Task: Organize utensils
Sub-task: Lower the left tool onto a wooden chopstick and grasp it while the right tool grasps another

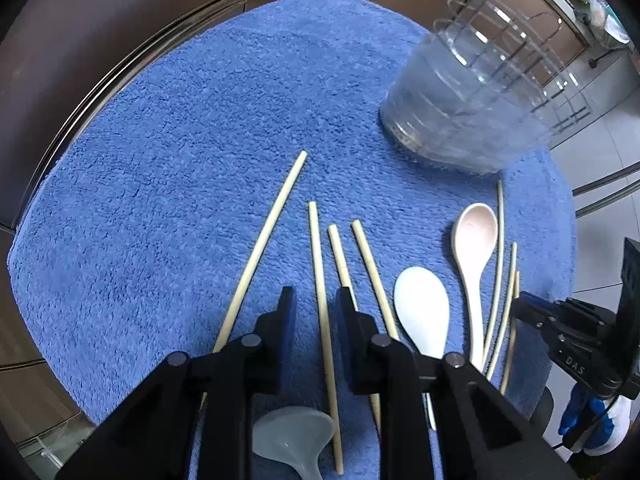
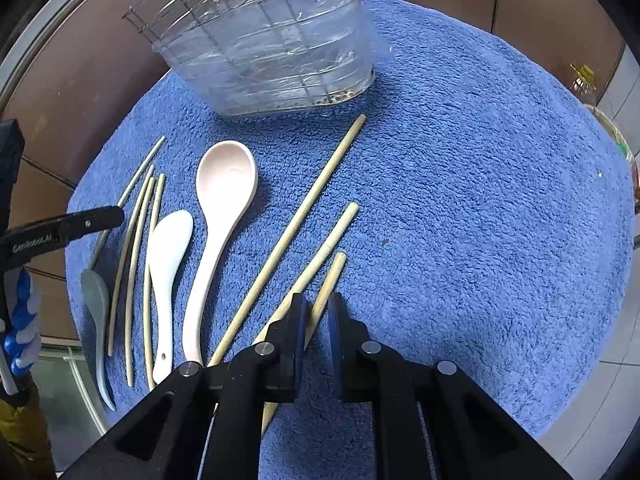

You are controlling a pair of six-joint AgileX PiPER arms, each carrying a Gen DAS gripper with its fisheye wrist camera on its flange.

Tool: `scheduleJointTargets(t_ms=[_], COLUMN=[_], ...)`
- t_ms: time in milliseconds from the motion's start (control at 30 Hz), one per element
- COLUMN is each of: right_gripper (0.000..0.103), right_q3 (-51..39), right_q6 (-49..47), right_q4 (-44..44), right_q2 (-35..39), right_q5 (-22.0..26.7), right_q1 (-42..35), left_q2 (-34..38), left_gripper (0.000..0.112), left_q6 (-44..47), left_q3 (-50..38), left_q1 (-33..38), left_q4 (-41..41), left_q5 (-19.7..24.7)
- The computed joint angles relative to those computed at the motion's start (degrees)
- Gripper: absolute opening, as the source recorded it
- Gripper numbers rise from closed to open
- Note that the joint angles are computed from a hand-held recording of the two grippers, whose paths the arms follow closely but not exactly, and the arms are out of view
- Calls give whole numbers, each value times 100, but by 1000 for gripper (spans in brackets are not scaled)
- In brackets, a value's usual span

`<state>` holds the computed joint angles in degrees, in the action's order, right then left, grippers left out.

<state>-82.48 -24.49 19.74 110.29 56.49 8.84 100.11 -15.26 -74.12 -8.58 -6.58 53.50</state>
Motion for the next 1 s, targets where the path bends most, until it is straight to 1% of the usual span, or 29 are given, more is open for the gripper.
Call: scheduleJointTargets(t_ms=[133, 167, 267, 433, 567, 700, 767, 833, 900, 967, 1000], right_gripper=[10, 10, 10, 10, 10, 9, 9, 9, 9, 8, 8], right_q3=[26, -94, -103, -560, -956, -1388, -1547, -1599, -1680, -1506, -1421], right_q6=[113, 327, 337, 238, 310, 388, 335, 309, 346, 224, 148], right_q4=[-246, -356, -433, -467, -447, -381, -365, -318, -214, -105, -50], right_q2=[10, 100, 89, 312, 550, 839, 906, 922, 987, 848, 754], right_q5=[-69, -87, -21, 389, 662, 904, 1021, 1045, 1016, 950, 913], right_q1=[144, 315, 277, 131, 123, 124, 72, 22, 64, -9, -49], left_q2=[231, 293, 623, 1086, 1332, 1619, 1602, 1469, 1277, 1071, 852], left_gripper=[16, 15, 15, 15, 15, 9, 4, 4, 4, 4, 4], left_q6=[-82, -96, -224, -428, -606, -880, -942, -922, -962, -978, -948], left_q3=[-196, -251, -595, -1171, -1575, -1984, -1973, -1769, -1508, -1266, -1018], left_q1=[-53, -66, -163, -301, -395, -500, -478, -414, -395, -367, -352], left_q4=[71, 69, 115, 227, 387, 550, 515, 410, 373, 317, 221], left_q5=[89, 102, 220, 455, 748, 948, 927, 776, 534, 338, 134])
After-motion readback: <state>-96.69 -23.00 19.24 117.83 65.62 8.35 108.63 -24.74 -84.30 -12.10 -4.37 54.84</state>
